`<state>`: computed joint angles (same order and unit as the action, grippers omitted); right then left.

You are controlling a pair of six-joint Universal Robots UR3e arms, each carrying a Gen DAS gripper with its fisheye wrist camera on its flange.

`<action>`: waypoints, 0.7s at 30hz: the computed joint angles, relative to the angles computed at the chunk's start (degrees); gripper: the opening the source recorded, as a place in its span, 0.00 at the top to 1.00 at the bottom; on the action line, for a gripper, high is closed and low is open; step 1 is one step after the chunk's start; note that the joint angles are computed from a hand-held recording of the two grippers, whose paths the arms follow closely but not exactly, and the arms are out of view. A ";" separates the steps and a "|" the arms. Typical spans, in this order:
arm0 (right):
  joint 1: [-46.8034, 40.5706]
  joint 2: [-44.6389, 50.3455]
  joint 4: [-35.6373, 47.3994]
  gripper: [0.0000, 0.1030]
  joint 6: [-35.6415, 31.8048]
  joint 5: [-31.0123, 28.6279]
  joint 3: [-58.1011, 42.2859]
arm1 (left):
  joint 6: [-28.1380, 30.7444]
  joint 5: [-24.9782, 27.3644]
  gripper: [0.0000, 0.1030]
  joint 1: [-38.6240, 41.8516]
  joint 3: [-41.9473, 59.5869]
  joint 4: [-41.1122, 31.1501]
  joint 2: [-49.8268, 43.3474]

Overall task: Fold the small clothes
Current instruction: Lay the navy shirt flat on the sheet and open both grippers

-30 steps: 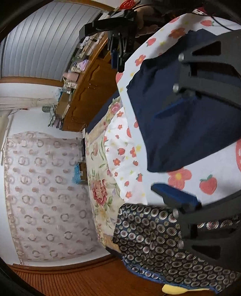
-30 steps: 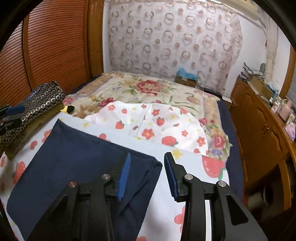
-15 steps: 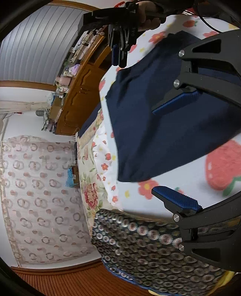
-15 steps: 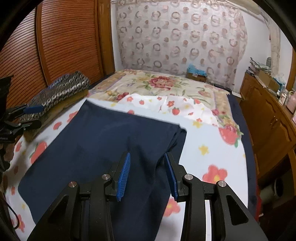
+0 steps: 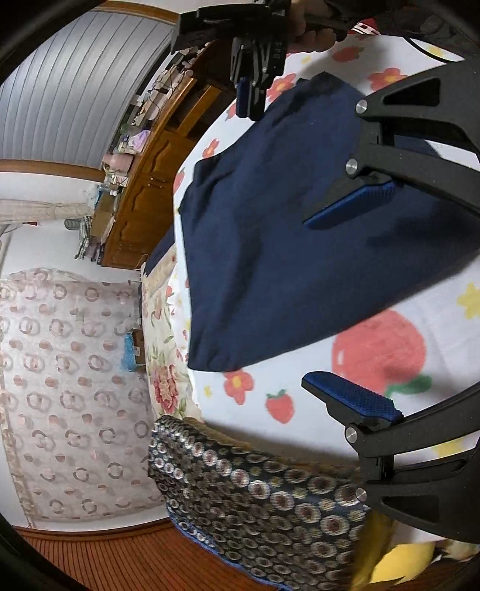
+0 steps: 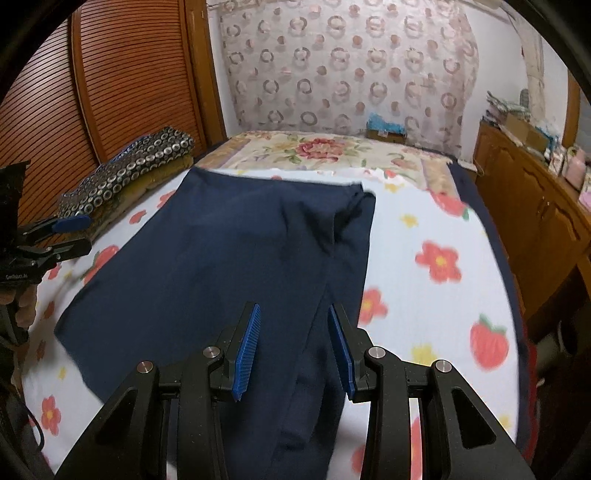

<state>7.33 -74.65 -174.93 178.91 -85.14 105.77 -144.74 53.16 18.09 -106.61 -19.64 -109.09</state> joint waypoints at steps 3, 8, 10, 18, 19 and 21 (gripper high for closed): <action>0.39 -0.59 -0.31 0.62 0.62 -0.61 2.08 | 0.78 0.60 0.23 0.28 -2.34 0.30 1.09; -0.08 -2.49 0.40 0.51 1.57 -0.34 4.72 | 2.81 0.41 0.23 1.51 -7.09 0.63 3.32; -0.09 -2.81 1.16 0.46 1.73 -0.41 4.73 | 3.41 0.59 0.23 1.71 -8.23 0.26 3.84; 1.65 -2.47 1.67 0.43 3.85 -3.21 4.54 | 5.52 1.27 0.23 2.41 -12.64 -0.86 6.43; 1.93 -2.33 1.76 0.43 4.23 -3.54 4.32 | 5.56 1.19 0.23 2.47 -12.88 -1.07 6.78; 2.50 -2.40 1.51 0.43 4.81 -4.30 4.36 | 5.80 0.92 0.23 2.72 -13.63 -1.51 7.70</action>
